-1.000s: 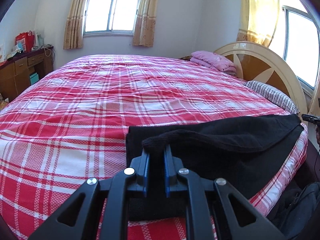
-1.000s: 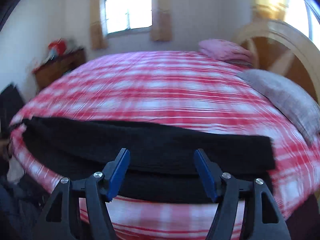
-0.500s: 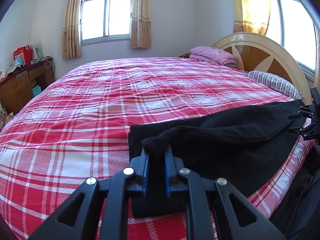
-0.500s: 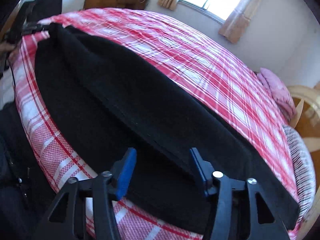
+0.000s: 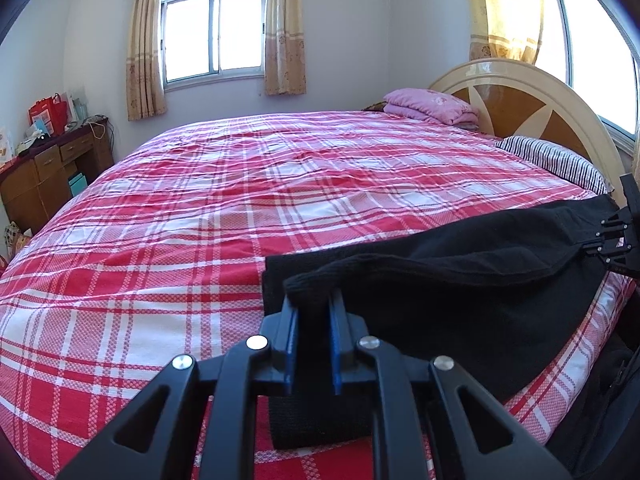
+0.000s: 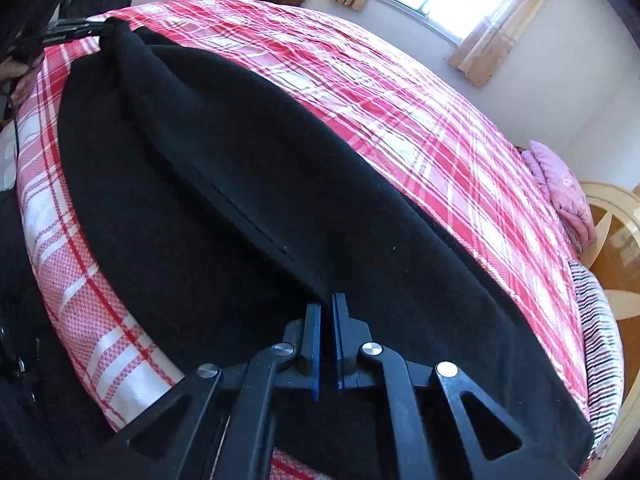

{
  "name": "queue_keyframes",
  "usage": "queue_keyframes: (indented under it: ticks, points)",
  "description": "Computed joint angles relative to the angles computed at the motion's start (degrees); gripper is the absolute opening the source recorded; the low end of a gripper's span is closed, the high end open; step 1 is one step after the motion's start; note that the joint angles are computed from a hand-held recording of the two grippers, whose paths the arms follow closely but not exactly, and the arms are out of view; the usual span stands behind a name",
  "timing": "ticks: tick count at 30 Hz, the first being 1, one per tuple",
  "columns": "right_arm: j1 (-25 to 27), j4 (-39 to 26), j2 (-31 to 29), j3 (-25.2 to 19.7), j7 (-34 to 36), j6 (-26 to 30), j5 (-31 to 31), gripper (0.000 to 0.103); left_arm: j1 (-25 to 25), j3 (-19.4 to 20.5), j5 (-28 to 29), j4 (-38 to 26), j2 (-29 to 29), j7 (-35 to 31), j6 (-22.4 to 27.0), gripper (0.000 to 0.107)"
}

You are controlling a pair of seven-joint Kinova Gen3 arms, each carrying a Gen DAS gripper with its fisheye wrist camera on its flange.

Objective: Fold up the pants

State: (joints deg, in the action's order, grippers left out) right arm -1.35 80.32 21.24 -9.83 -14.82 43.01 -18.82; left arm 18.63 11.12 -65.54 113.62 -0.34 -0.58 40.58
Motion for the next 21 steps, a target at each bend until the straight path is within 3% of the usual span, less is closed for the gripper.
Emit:
queue_keyframes:
  ticks: [5,9,14,16,21]
  points:
    - [3.9,-0.8,-1.8,-0.8,3.1,4.7,-5.4,0.003,-0.6,-0.1,0.3,1.3,-1.0,0.2,-1.8,0.015]
    - [4.2,-0.5,-2.3,0.2,5.0,6.6,-5.9,0.003,-1.3,0.4,0.2,2.2,-1.9,0.0,-2.9,0.015]
    - [0.1,4.3,-2.2,1.9,4.0,0.0,-0.2,0.003,-1.2,0.6,1.8,2.4,-2.1,-2.7,-2.6,0.015]
    - [0.7,6.1,-2.9,1.0,5.7,-2.3,-0.2,0.004,-1.2,1.7,3.1,1.8,-1.6,-4.6,0.3,0.022]
    - [1.7,0.9,-1.2,1.6,2.7,4.8,-1.2,0.006,-0.4,2.0,3.4,2.6,-2.7,-5.9,3.2,0.031]
